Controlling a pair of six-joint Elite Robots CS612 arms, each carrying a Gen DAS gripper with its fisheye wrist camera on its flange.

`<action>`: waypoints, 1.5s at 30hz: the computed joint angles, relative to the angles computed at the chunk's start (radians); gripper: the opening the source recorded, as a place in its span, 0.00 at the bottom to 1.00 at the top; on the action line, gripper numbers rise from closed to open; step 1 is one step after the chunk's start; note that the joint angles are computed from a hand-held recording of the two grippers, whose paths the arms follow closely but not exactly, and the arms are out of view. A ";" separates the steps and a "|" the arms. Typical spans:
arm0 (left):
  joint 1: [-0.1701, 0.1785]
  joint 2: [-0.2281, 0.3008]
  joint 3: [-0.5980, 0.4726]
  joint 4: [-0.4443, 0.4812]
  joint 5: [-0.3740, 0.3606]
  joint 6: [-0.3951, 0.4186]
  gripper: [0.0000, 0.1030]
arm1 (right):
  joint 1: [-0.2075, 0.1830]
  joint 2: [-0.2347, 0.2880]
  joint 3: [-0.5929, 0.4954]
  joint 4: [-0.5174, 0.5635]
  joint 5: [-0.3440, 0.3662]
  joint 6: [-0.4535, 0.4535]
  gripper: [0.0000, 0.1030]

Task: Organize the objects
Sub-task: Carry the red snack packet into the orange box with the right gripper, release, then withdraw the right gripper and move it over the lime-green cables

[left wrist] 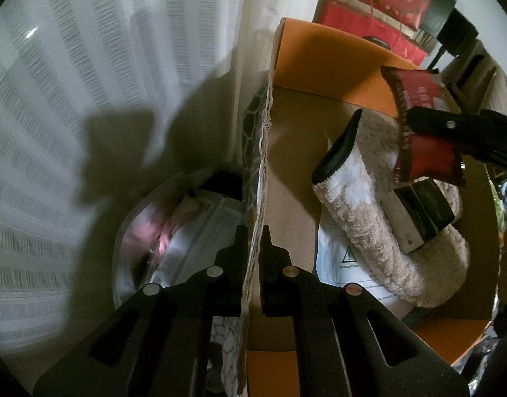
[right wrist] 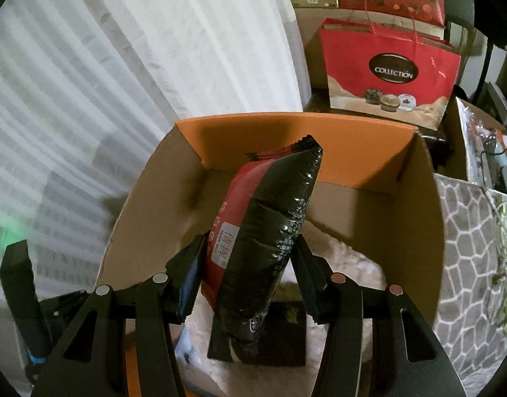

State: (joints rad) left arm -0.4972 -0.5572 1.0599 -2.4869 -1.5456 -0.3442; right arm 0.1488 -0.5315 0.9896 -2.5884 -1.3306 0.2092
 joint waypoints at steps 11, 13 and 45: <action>0.000 0.001 -0.001 0.000 -0.001 0.002 0.05 | 0.010 0.017 -0.013 0.027 -0.054 -0.023 0.59; 0.001 0.001 -0.001 -0.001 -0.001 0.002 0.05 | 0.012 0.011 -0.005 0.019 -0.072 -0.027 0.66; 0.004 0.005 -0.008 0.019 0.003 0.002 0.05 | -0.052 -0.169 0.264 -0.170 -0.196 -0.039 0.80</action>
State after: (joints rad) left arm -0.4931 -0.5520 1.0518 -2.4676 -1.5430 -0.3421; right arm 0.0971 -0.7002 1.2533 -2.7588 -1.5269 0.1703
